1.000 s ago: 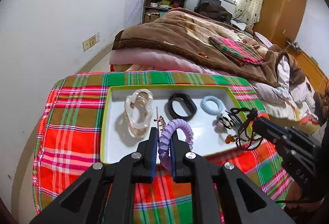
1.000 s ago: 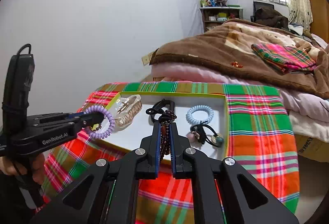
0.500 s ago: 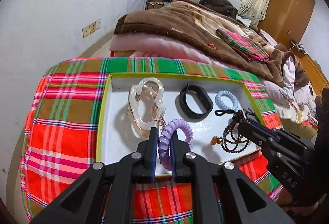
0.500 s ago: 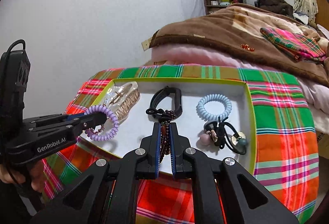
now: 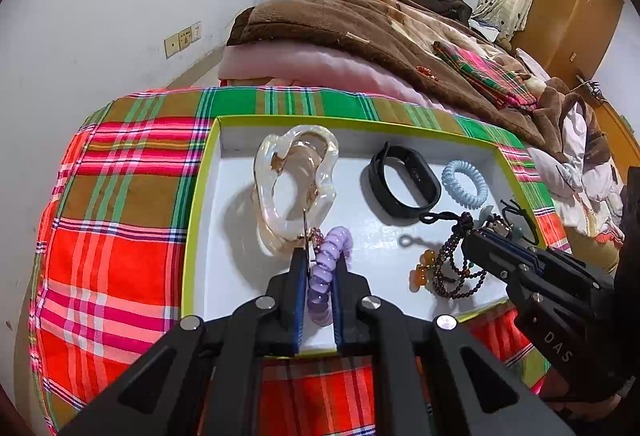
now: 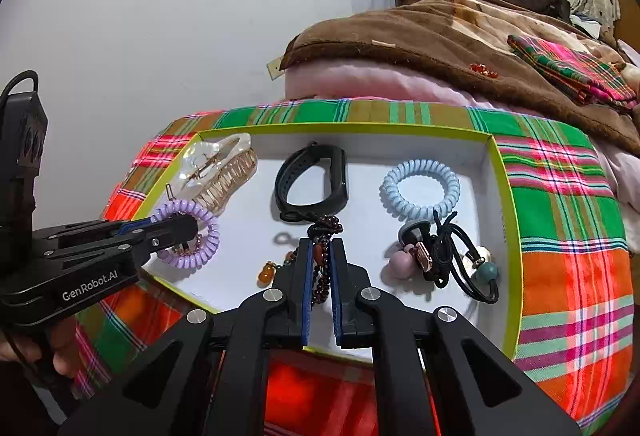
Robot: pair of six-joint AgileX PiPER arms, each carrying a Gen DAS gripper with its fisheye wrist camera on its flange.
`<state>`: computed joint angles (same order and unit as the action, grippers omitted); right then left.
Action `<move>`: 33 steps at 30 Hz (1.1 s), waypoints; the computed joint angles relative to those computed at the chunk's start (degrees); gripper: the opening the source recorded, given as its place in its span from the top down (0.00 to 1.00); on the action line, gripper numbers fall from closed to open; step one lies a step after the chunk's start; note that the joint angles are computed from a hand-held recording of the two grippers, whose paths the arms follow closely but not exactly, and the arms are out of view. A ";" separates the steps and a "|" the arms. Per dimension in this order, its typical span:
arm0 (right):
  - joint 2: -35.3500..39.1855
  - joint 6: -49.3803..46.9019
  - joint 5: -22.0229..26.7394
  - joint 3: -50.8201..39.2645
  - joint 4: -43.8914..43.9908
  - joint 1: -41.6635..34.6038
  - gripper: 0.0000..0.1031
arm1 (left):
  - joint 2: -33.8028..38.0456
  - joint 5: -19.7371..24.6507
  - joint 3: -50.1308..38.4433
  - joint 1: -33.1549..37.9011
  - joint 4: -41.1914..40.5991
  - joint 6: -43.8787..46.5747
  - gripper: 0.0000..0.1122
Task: Organize jewelry
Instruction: 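Lower the lavender hair tie into the box with the left tool while the right tool lowers the bracelet, then open both tools to release the hair tie and beaded bracelet in the box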
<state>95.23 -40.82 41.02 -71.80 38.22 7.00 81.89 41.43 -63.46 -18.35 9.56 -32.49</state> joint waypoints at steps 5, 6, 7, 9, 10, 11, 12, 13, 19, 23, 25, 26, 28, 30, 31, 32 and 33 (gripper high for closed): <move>0.40 0.83 -0.54 -0.10 -1.47 0.64 0.92 | -0.22 0.17 0.10 0.24 -0.24 0.23 0.89; 0.43 1.20 -0.77 -0.08 -1.91 0.78 0.92 | -0.27 0.05 0.24 0.37 -0.30 0.19 0.89; 0.44 1.24 -0.79 -0.06 -1.93 0.83 0.92 | -0.31 0.08 0.32 0.59 -0.64 0.44 0.89; 0.55 1.51 -0.88 -0.07 -2.14 0.90 0.92 | -0.21 -0.14 0.44 0.77 -0.96 0.28 0.89; 0.57 1.69 -0.98 -0.04 -2.34 0.97 0.92 | -0.26 -0.02 0.49 0.96 -1.32 0.51 0.89; 0.61 2.09 -1.14 -0.07 -2.64 1.14 0.92 | -0.19 0.18 0.47 0.74 -0.86 0.03 0.89; 0.79 2.74 -1.13 -0.31 -3.15 1.28 0.92 | -0.29 0.21 0.59 0.48 -0.31 -0.42 0.89; 0.85 2.77 -1.01 -0.31 -3.09 1.23 0.92 | -0.22 0.19 0.61 0.46 -0.26 -0.38 0.89; 0.93 3.63 -1.28 -0.39 -3.97 1.38 0.89 | 0.42 1.41 0.51 0.21 0.92 -2.12 0.85; 0.76 3.74 -1.40 -0.18 -4.05 1.39 0.88 | 0.37 1.24 1.03 0.38 0.47 -2.06 0.84; 0.69 3.77 -1.31 -0.12 -3.94 1.36 0.87 | 0.21 1.44 1.20 0.27 0.72 -2.54 0.81; 0.66 3.90 -1.17 -0.14 -3.93 1.31 0.85 | 0.22 1.53 1.21 0.24 0.80 -2.58 0.80; 0.52 3.63 -1.07 -0.06 -3.48 1.23 0.84 | 0.37 1.74 1.07 0.26 1.00 -2.77 0.75; 0.32 3.81 -1.13 0.04 -3.48 1.30 0.83 | 0.28 1.84 1.11 0.22 1.10 -2.89 0.74; 0.31 3.88 -1.10 -0.03 -3.54 1.37 0.82 | 0.20 1.87 1.12 0.13 1.12 -2.90 0.74; 0.27 4.01 -1.12 -0.03 -3.65 1.42 0.80 | 0.11 1.94 1.13 0.02 1.28 -3.06 0.74; 0.23 3.85 -1.19 0.06 -3.44 1.45 0.78 | 0.11 2.05 1.10 -0.09 1.37 -3.23 0.72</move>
